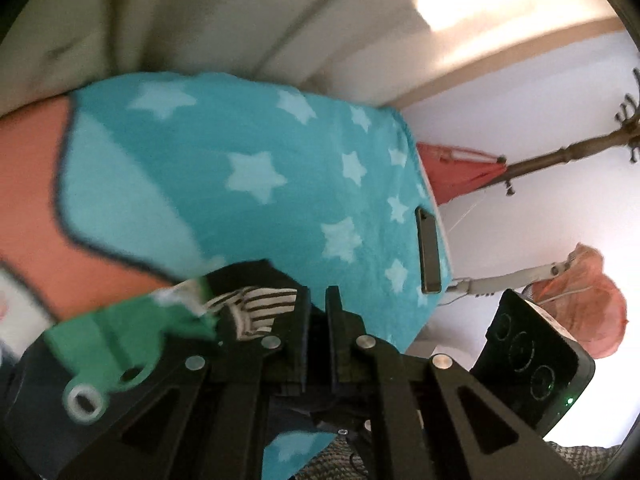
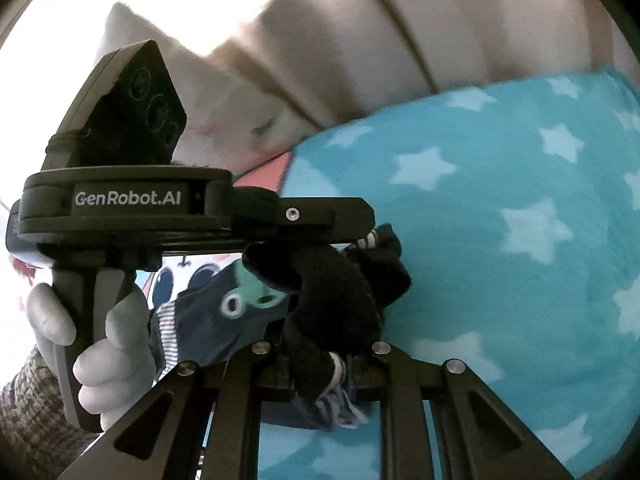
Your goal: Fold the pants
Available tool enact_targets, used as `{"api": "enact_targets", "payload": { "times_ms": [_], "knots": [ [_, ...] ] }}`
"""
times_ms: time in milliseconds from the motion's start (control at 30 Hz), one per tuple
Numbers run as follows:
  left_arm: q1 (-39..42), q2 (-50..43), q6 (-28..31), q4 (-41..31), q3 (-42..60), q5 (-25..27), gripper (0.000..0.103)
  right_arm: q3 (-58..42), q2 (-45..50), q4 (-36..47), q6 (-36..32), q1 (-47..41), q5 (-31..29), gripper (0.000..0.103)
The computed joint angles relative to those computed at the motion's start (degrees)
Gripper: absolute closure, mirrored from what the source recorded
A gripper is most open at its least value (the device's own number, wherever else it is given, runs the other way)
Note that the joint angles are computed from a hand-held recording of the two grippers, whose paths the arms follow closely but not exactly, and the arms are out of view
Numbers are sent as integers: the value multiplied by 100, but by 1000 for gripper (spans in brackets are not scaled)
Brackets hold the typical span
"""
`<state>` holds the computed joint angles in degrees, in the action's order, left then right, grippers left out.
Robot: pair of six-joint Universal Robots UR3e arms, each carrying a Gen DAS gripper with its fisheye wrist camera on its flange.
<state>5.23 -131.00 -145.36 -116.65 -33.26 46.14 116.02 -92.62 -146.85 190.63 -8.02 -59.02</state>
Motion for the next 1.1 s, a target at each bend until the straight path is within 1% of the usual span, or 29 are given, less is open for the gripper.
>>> {"api": "enact_targets", "payload": {
  "times_ms": [67, 100, 133, 200, 233, 300, 333, 367, 433, 500, 567, 600, 633, 700, 733, 767, 800, 833, 867, 933, 1033, 1067, 1100],
  "knots": [
    [396, 589, 199, 383, -1051, -25, 95, -417, 241, 124, 80, 499, -324, 85],
    [583, 801, 259, 532, -1439, -14, 93, -681, 444, 158, 126, 822, -548, 85],
    [796, 984, 335, 595, -1753, 16, 87, -954, 659, 198, 166, 1155, -783, 85],
    [1290, 1319, 541, 616, -2295, 65, 80, -1452, 1125, 232, 155, 1676, -1177, 85],
    [1541, 1454, 668, 576, -2487, 81, 80, -1728, 1362, 277, 117, 1973, -1438, 83],
    [2075, 1695, 1009, 365, -2746, 131, 80, -2390, 1931, 424, -13, 2629, -2167, 79],
    [2345, 1831, 1178, 262, -2862, 166, 79, -2714, 2214, 526, -108, 2895, -2445, 70],
    [2631, 1986, 1361, 186, -3012, 202, 78, -3015, 2440, 646, -174, 3158, -2652, 59],
    [3141, 2218, 1692, -14, -3172, 277, 70, -3415, 2725, 708, -269, 3575, -2798, 50],
    [3646, 2346, 2007, -266, -3216, 324, 66, -3718, 2886, 862, -409, 3852, -2876, 49],
    [4075, 2391, 2225, -509, -3230, 326, 66, -4025, 2956, 1136, -551, 4120, -3042, 48],
    [4230, 2388, 2267, -581, -3230, 315, 66, -4142, 2976, 1250, -556, 4122, -2998, 48],
    [4407, 2352, 2345, -706, -3178, 315, 65, -4056, 2843, 1306, -532, 4063, -2896, 48],
    [4681, 2222, 2465, -920, -2986, 350, 64, -3347, 2117, 1266, -279, 3858, -2806, 48],
    [4765, 2202, 2473, -912, -2984, 378, 64, -3058, 1809, 1219, -96, 3718, -2827, 50],
    [4849, 2190, 2487, -884, -2995, 410, 64, -2740, 1477, 1171, 140, 3517, -2865, 61],
    [4934, 2168, 2532, -896, -2971, 438, 64, -2532, 1252, 1187, 359, 3288, -2904, 68],
    [4987, 2169, 2545, -887, -2979, 452, 64, -2409, 1101, 1252, 584, 3021, -2982, 78],
    [5062, 2169, 2593, -927, -2973, 472, 64, -2429, 1101, 1306, 750, 2850, -3121, 82],
    [5151, 2168, 2681, -967, -2978, 492, 64, -2636, 1283, 1297, 954, 2731, -3196, 87],
    [5228, 2230, 2762, -938, -3031, 551, 63, -3154, 1956, 1214, 1219, 2607, -2798, 87],
    [5264, 2263, 2809, -931, -3060, 578, 63, -3447, 2346, 1242, 1329, 2627, -2617, 87],
    [5276, 2314, 2810, -873, -3134, 597, 63, -3656, 2580, 1333, 1416, 2703, -2573, 87]
  ]
}}
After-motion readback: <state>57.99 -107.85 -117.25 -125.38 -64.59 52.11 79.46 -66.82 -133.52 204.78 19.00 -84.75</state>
